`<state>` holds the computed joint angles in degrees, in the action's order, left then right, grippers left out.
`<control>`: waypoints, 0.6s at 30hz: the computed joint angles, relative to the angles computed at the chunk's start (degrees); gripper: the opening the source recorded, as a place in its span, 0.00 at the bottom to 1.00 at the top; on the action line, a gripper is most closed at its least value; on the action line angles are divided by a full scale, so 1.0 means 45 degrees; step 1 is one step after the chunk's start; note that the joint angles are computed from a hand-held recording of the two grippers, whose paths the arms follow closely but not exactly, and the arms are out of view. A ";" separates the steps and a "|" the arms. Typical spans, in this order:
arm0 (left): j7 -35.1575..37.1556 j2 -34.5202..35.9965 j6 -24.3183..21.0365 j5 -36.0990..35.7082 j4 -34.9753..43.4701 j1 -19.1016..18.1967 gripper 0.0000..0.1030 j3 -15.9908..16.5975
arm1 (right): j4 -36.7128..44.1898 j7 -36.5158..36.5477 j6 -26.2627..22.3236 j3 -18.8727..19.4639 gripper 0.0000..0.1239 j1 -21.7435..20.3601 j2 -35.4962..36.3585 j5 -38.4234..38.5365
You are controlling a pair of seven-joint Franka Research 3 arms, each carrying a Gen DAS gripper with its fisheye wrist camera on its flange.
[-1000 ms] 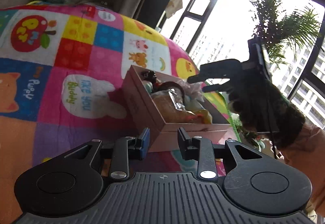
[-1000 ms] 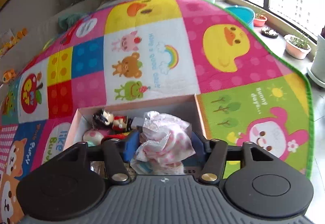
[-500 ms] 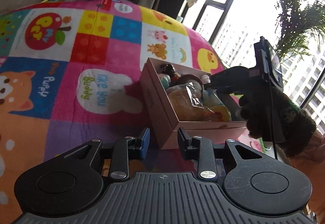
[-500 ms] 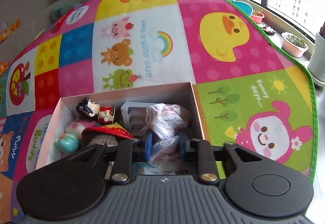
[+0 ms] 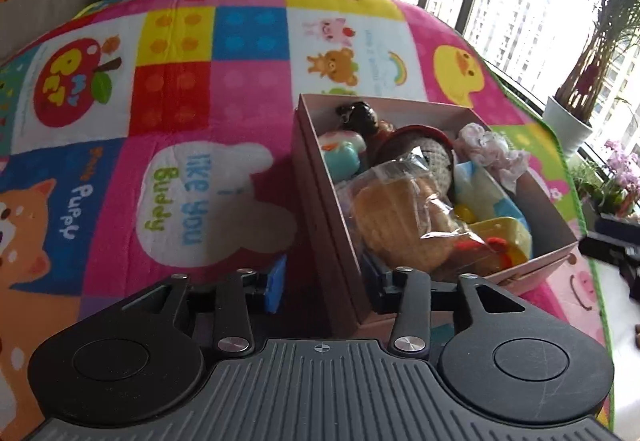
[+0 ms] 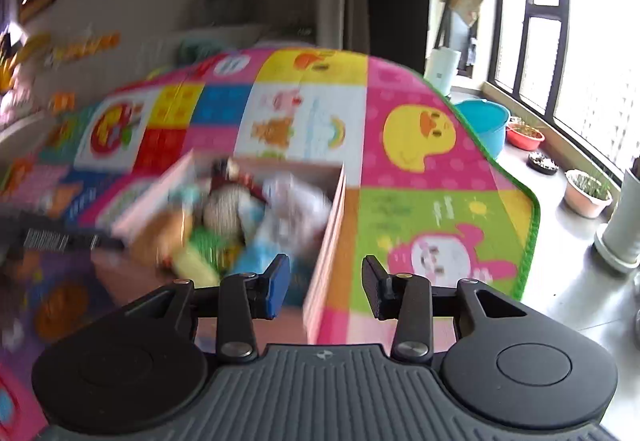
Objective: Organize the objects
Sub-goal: 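Open both grippers and release the figure and cloth into the box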
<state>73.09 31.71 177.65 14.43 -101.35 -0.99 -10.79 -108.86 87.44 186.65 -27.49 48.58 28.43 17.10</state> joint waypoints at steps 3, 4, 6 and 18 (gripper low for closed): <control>-0.0648 0.0024 0.0081 0.0113 -0.0019 -0.0499 0.80 0.0813 | -0.0133 -0.0258 -0.0041 0.0769 0.32 -0.0429 0.0253 -0.0132; -0.0779 0.0008 0.0072 0.0093 -0.0058 -0.0447 0.82 0.0848 | 0.0120 -0.0195 -0.0108 0.0754 0.32 -0.0327 0.0555 -0.0116; -0.1290 -0.0143 0.0159 0.0257 -0.0246 -0.0801 0.87 0.1494 | 0.0639 -0.0125 -0.0070 0.0902 0.32 -0.0317 0.1023 -0.0142; -0.3005 -0.0197 0.0772 0.1054 -0.0413 -0.0291 0.97 0.2789 | 0.4931 0.1652 -0.1713 0.0867 0.40 0.0002 0.3487 -0.1428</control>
<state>59.57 30.82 181.13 19.18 -103.21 -2.30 1.76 -86.67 94.88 178.94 -23.59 48.59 44.12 10.67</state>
